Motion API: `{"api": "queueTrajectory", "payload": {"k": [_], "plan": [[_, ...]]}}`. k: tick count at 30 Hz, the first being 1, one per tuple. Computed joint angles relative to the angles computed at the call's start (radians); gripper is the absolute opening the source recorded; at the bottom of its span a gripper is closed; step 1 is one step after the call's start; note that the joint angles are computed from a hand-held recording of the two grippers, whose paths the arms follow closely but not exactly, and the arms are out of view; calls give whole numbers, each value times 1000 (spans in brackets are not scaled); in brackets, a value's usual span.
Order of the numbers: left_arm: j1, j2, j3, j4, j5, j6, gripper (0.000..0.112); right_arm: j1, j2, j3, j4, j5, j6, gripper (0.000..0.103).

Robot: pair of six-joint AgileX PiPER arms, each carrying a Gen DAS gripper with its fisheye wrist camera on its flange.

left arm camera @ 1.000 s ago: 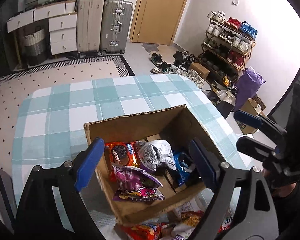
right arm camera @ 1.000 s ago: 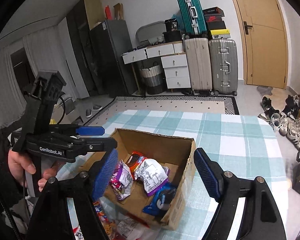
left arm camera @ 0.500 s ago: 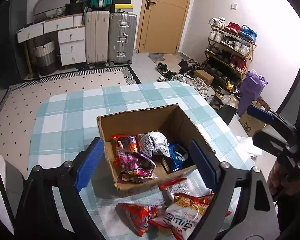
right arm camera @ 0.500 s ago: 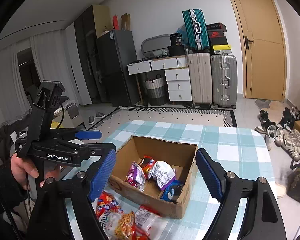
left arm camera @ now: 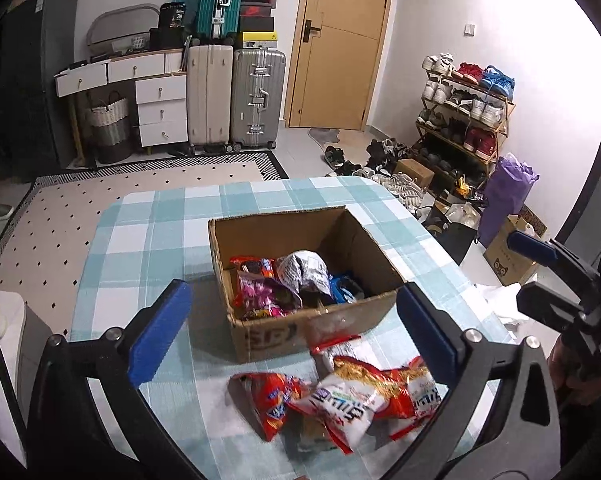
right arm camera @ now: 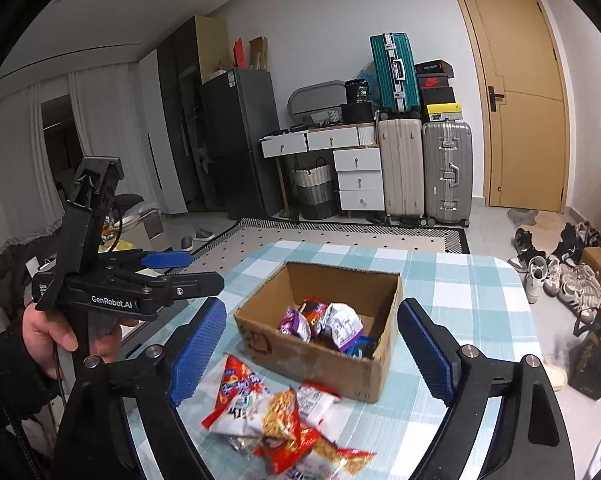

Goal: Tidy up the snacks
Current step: 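Lower both tools back toward the remaining snack pile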

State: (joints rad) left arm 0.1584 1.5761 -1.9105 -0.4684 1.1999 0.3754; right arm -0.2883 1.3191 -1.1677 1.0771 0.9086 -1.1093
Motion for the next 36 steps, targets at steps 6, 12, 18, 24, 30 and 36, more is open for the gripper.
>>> {"api": "queueTrajectory", "payload": {"k": [6,12,18,24,30,36], "plan": [[12,-112,135,-10,-13,7,102,-68,-98,118,37,37,-46,93],[38,-211,262,-31,-43,10,102,-156,-164,208,63,93,-82,96],[55,-279,375,-48,-79,20,102,-199,-216,302,35,105,-106,96],[59,-369,552,-65,-147,60,102,-182,-216,400,-31,67,-124,97],[76,-414,666,-94,-187,106,102,-105,-172,465,-70,-27,-122,97],[95,-438,773,-125,-228,154,102,-36,-101,483,-77,-112,-121,97]]}}
